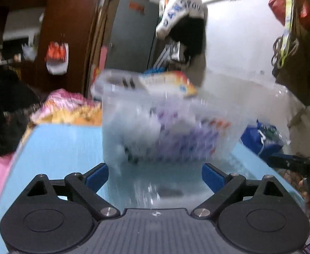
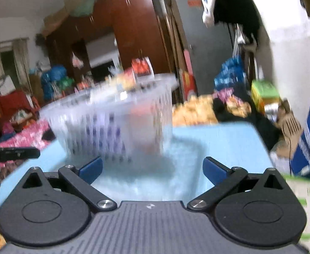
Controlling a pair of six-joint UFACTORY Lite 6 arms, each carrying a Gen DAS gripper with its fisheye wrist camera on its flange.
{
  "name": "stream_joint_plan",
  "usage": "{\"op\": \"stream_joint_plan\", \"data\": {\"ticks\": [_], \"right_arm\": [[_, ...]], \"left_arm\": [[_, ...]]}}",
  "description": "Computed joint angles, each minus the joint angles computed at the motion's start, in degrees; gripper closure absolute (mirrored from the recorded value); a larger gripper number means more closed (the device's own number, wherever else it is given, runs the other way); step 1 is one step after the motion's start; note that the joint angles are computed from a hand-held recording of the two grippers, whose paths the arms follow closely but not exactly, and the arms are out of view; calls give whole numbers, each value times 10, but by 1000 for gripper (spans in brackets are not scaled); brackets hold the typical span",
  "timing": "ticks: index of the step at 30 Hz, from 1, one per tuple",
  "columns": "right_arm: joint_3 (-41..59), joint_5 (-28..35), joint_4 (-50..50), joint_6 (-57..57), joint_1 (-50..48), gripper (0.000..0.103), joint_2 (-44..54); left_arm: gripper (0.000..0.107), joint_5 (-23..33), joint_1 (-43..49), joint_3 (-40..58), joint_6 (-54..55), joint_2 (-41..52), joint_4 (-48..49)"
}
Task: Organize objects
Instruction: 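Lower the medicine box into the basket and open both grippers, then close both grippers on the plastic-wrapped white bag on the table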
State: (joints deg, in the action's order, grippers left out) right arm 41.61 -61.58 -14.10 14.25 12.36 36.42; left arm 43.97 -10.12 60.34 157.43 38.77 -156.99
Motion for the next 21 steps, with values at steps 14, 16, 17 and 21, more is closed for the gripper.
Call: {"op": "stream_joint_plan", "data": {"ticks": [14, 16, 17, 21], "right_arm": [[33, 80, -34, -11, 20, 15, 38], [28, 84, -10, -38, 34, 16, 37], [25, 82, 5, -53, 41, 19, 36], [25, 81, 42, -86, 56, 34, 38]], "left_arm": [[12, -51, -26, 44, 6, 52, -10], [12, -67, -35, 54, 24, 57, -26], [12, -76, -38, 59, 28, 59, -32], [16, -105, -38, 80, 6, 69, -7]]}}
